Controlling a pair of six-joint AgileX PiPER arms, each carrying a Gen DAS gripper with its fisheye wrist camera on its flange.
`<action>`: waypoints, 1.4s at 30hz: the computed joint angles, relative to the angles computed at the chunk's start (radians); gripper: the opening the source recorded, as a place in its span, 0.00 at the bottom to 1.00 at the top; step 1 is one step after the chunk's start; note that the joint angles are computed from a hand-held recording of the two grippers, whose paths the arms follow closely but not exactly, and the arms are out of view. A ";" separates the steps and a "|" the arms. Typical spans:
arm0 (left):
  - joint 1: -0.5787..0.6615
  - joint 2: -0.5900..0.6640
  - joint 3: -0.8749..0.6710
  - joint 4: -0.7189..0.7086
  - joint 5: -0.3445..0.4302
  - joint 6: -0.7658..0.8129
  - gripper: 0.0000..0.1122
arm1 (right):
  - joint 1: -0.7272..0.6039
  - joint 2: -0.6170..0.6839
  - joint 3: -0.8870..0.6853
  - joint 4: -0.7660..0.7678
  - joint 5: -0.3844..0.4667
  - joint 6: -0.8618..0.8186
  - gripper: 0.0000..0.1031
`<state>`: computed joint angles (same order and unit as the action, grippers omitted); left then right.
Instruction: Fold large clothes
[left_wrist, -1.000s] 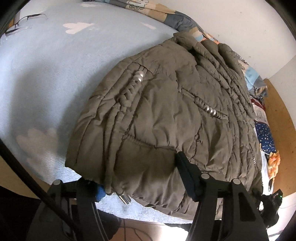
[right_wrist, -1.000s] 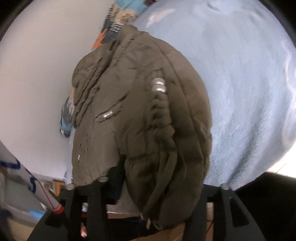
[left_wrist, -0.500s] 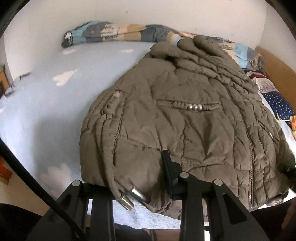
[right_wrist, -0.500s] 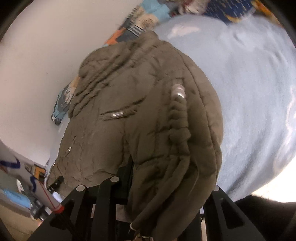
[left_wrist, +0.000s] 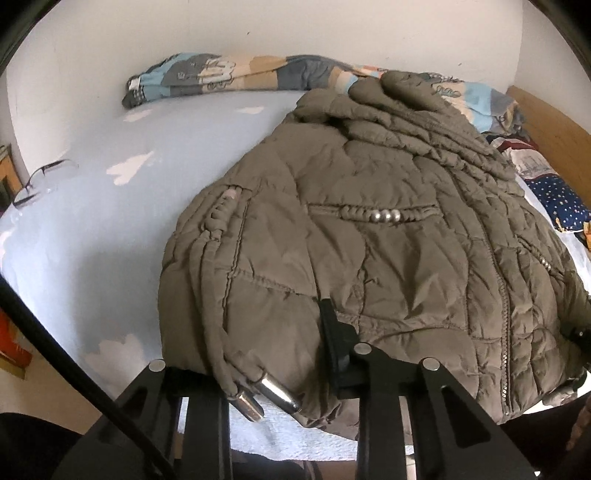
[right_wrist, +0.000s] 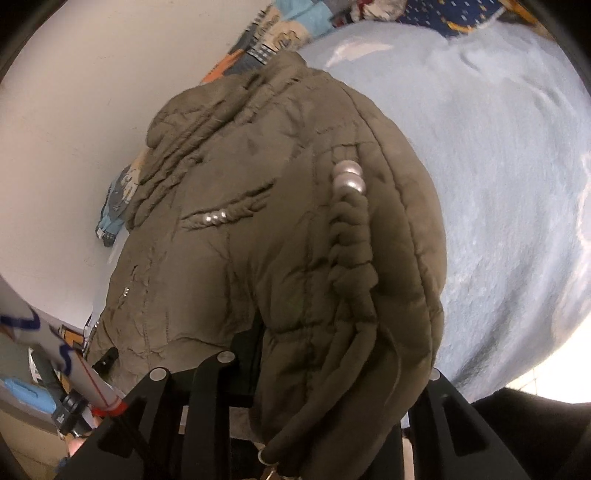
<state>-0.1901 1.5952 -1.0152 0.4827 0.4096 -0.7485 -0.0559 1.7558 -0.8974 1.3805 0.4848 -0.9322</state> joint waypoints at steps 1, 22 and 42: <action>-0.002 -0.010 0.007 0.018 -0.008 -0.013 0.21 | 0.006 -0.006 0.001 0.001 -0.009 -0.001 0.29; -0.041 -0.308 0.097 0.016 -0.029 0.037 0.17 | -0.032 -0.355 0.083 -0.121 -0.010 0.023 0.21; 0.096 -0.253 -0.160 -0.474 0.089 0.602 0.17 | -0.106 -0.397 -0.074 -0.232 0.119 0.144 0.21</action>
<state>-0.0941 1.3427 -1.1752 0.0086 0.4990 -0.1463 -0.1624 1.3588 -0.9717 1.1489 0.6036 -0.7887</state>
